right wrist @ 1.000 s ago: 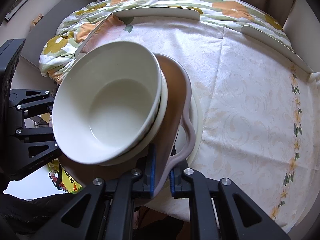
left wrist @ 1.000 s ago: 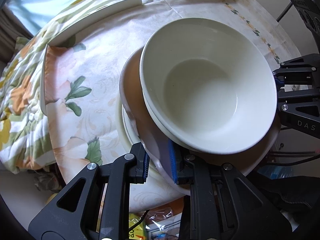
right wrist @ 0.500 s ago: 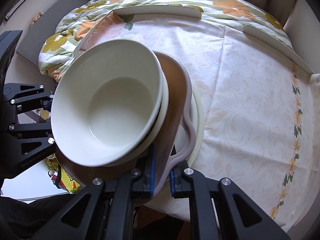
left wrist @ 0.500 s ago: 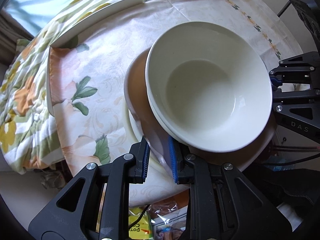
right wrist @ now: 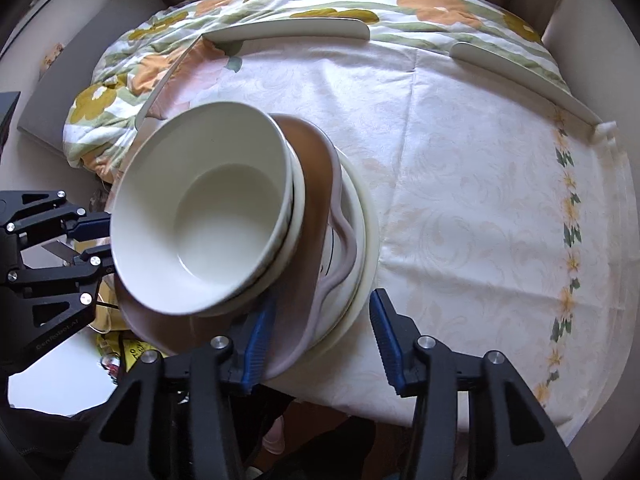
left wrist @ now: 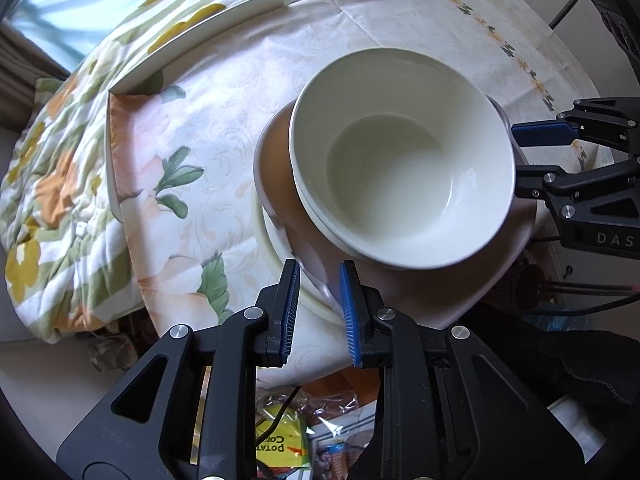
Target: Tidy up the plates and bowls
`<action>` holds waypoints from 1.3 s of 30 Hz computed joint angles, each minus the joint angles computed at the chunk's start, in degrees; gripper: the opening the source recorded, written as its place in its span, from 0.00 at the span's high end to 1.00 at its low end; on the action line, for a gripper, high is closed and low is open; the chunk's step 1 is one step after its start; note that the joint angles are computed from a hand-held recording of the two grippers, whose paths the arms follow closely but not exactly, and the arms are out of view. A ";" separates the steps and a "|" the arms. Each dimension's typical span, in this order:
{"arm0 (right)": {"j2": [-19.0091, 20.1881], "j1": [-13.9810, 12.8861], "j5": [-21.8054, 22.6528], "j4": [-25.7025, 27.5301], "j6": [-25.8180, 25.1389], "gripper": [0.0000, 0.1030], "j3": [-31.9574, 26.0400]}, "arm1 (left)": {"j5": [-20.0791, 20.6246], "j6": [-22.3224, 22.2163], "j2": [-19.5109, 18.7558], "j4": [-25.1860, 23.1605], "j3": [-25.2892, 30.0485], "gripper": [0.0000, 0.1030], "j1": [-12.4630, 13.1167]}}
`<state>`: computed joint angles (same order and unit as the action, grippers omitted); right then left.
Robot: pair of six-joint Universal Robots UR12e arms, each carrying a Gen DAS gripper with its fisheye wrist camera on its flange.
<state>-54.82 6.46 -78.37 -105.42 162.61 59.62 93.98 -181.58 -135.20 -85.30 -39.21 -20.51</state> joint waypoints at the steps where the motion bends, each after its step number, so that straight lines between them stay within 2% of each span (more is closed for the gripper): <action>1: -0.26 0.06 -0.71 -0.64 0.40 0.57 0.39 | 0.44 0.29 0.18 0.13 -0.16 0.82 -0.11; 7: -2.39 -0.36 1.20 -3.44 0.65 0.57 3.19 | 2.96 -1.05 2.04 1.77 -2.43 0.82 -0.94; 10: -3.93 -0.74 2.82 -4.86 -0.21 0.56 5.03 | 4.58 -3.68 3.64 3.26 -4.61 0.82 -1.59; 13: -6.11 -1.27 4.57 -7.36 -1.22 0.56 7.61 | 5.12 -7.19 6.21 6.89 -8.06 0.82 -2.27; 15: -7.90 -1.77 5.85 -9.25 -1.49 0.56 9.66 | 4.88 -9.74 8.17 10.41 -10.69 0.82 -2.80; 18: -11.45 -2.51 6.90 -14.01 -1.43 0.57 13.78 | 4.92 -13.91 11.53 18.35 -15.25 0.82 -3.94; 22: -16.85 -3.87 8.33 -22.77 0.45 0.56 19.75 | 9.37 -18.19 14.78 28.63 -19.33 0.82 -6.27; 24: -19.32 -4.77 8.92 -27.83 2.58 0.46 22.44 | 12.61 -19.96 16.09 33.55 -20.79 0.82 -7.61; 26: -21.66 -5.67 9.29 -33.33 5.01 0.27 25.05 | 15.15 -21.27 17.03 37.39 -21.83 0.81 -8.64; 28: -23.78 -6.43 9.12 -38.31 7.03 0.21 27.22 | 17.61 -22.15 17.69 40.19 -22.34 0.70 -9.55; 30: -25.13 -6.96 8.54 -42.27 8.19 0.18 28.54 | 22.30 -22.52 18.33 44.94 -23.47 0.08 -10.90; 31: -25.81 -7.21 8.27 -44.44 8.70 0.12 29.25 | 26.70 -21.31 18.53 50.11 -24.51 0.00 -12.05; 32: -26.40 -7.39 8.11 -46.58 9.15 0.03 29.91 | 29.43 -19.73 18.66 53.88 -25.16 0.00 -12.83; 33: -27.00 -7.51 7.91 -48.67 9.57 0.01 30.59 | 31.58 -17.98 18.66 56.20 -25.20 0.00 -13.61; 37: -28.78 -7.44 5.44 -55.86 11.53 0.01 32.71 | 38.88 -16.23 18.33 57.24 -23.84 0.00 -15.82; 39: -29.33 -7.34 4.25 -58.40 11.92 0.01 33.55 | 41.12 -15.86 18.38 58.44 -23.84 0.00 -16.48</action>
